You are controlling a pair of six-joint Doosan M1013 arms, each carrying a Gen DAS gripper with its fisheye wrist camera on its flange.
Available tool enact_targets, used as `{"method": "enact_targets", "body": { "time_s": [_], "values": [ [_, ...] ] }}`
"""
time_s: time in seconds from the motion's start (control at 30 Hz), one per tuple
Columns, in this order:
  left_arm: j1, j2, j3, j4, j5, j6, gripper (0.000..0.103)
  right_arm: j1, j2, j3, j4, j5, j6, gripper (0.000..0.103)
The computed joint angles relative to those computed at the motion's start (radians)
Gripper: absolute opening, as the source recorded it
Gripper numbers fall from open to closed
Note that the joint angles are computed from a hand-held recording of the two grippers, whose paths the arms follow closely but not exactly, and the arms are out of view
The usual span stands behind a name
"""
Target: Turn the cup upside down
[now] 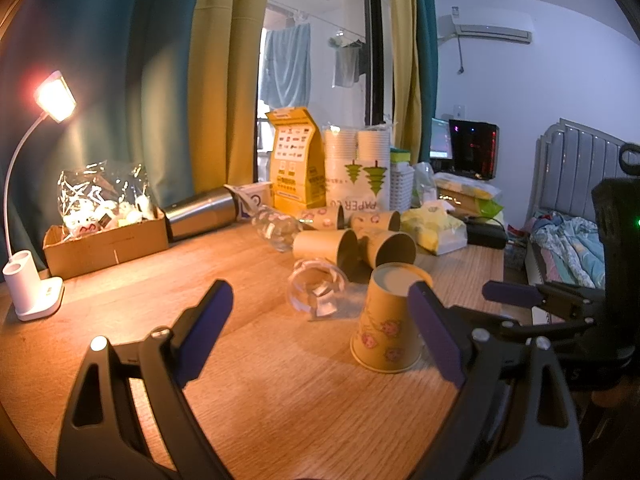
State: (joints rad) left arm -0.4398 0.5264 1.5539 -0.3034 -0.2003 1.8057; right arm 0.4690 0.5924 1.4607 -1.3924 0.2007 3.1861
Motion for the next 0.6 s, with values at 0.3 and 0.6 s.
{"method": "enact_targets", "body": {
  "time_s": [0.3, 0.6],
  "values": [
    [-0.001, -0.002, 0.001, -0.006, 0.001, 0.006, 0.090, -0.001, 0.002, 0.002, 0.000, -0.003, 0.006, 0.074],
    [-0.001, -0.001, 0.001, -0.004, 0.001, 0.005, 0.090, -0.003, 0.002, 0.000, 0.018, -0.004, -0.012, 0.074]
  ]
}}
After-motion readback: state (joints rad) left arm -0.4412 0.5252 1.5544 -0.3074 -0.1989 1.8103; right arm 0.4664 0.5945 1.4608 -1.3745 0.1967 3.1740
